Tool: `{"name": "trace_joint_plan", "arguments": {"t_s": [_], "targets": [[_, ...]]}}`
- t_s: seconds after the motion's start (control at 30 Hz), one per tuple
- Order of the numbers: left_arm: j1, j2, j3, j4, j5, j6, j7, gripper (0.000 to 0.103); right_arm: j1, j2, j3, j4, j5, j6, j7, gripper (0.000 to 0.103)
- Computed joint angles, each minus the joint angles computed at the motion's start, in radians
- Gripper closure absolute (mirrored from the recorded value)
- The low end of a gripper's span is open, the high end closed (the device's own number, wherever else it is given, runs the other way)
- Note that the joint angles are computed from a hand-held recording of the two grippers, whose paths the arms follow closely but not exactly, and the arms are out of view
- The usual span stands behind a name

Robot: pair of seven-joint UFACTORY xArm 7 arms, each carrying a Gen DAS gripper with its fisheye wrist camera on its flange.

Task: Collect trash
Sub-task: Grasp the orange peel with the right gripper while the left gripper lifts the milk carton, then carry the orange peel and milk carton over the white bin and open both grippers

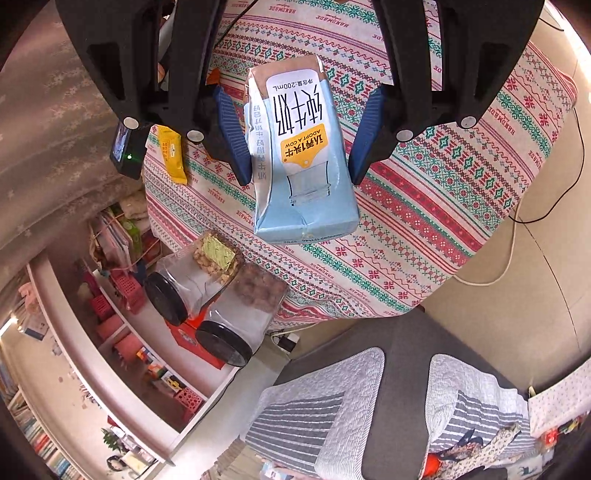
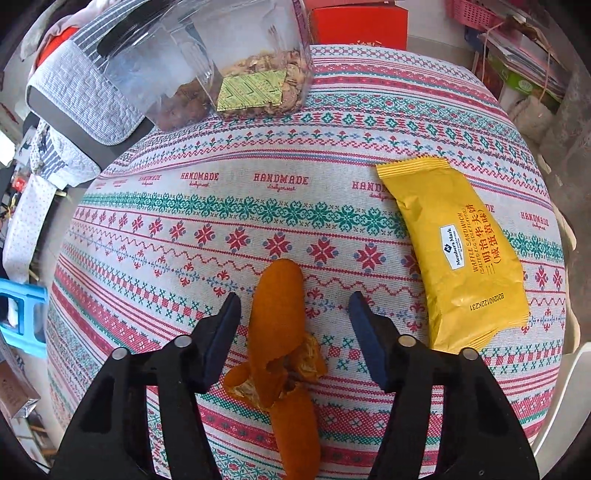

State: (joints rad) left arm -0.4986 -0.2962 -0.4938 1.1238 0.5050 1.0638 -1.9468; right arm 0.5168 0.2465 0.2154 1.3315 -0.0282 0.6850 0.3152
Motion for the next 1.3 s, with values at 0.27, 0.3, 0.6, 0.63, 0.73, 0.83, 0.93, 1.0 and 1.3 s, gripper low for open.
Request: {"name": "trace_joint_plan", "arguments": {"t_s": [0.27, 0.3, 0.6, 0.63, 0.73, 0.83, 0.93, 1.0, 1.3], "targets": [[0.017, -0.050, 0.000, -0.038, -0.024, 0.019, -0.017, 0.050, -0.012, -0.033, 0.016, -0.011, 0.068, -0.034, -0.030, 0.089], [0.022, -0.055, -0.003, -0.039, -0.022, 0.024, -0.023, 0.050, -0.018, -0.043, 0.020, -0.014, 0.089, -0.046, -0.043, 0.089], [0.075, -0.099, -0.053, -0.030, 0.018, 0.044, -0.088, 0.051, -0.088, -0.191, 0.054, -0.078, 0.514, -0.159, -0.334, 0.089], [0.078, -0.094, -0.061, -0.018, 0.027, 0.051, -0.086, 0.051, -0.089, -0.210, 0.048, -0.082, 0.554, -0.161, -0.366, 0.089], [0.086, -0.067, -0.088, 0.030, 0.069, 0.078, -0.086, 0.051, -0.083, -0.266, 0.025, -0.104, 0.619, -0.173, -0.416, 0.089], [0.081, -0.040, -0.100, 0.067, 0.111, 0.089, -0.092, 0.051, -0.077, -0.318, 0.001, -0.134, 0.653, -0.186, -0.448, 0.089], [0.067, -0.010, -0.102, 0.098, 0.148, 0.097, -0.102, 0.051, -0.073, -0.368, -0.021, -0.168, 0.655, -0.189, -0.456, 0.089], [0.053, 0.011, -0.099, 0.116, 0.169, 0.098, -0.108, 0.051, -0.072, -0.399, -0.032, -0.192, 0.639, -0.190, -0.452, 0.089], [-0.041, 0.114, -0.055, 0.203, 0.265, 0.102, -0.111, 0.051, -0.104, -0.537, -0.074, -0.302, 0.487, -0.207, -0.380, 0.088]]}}
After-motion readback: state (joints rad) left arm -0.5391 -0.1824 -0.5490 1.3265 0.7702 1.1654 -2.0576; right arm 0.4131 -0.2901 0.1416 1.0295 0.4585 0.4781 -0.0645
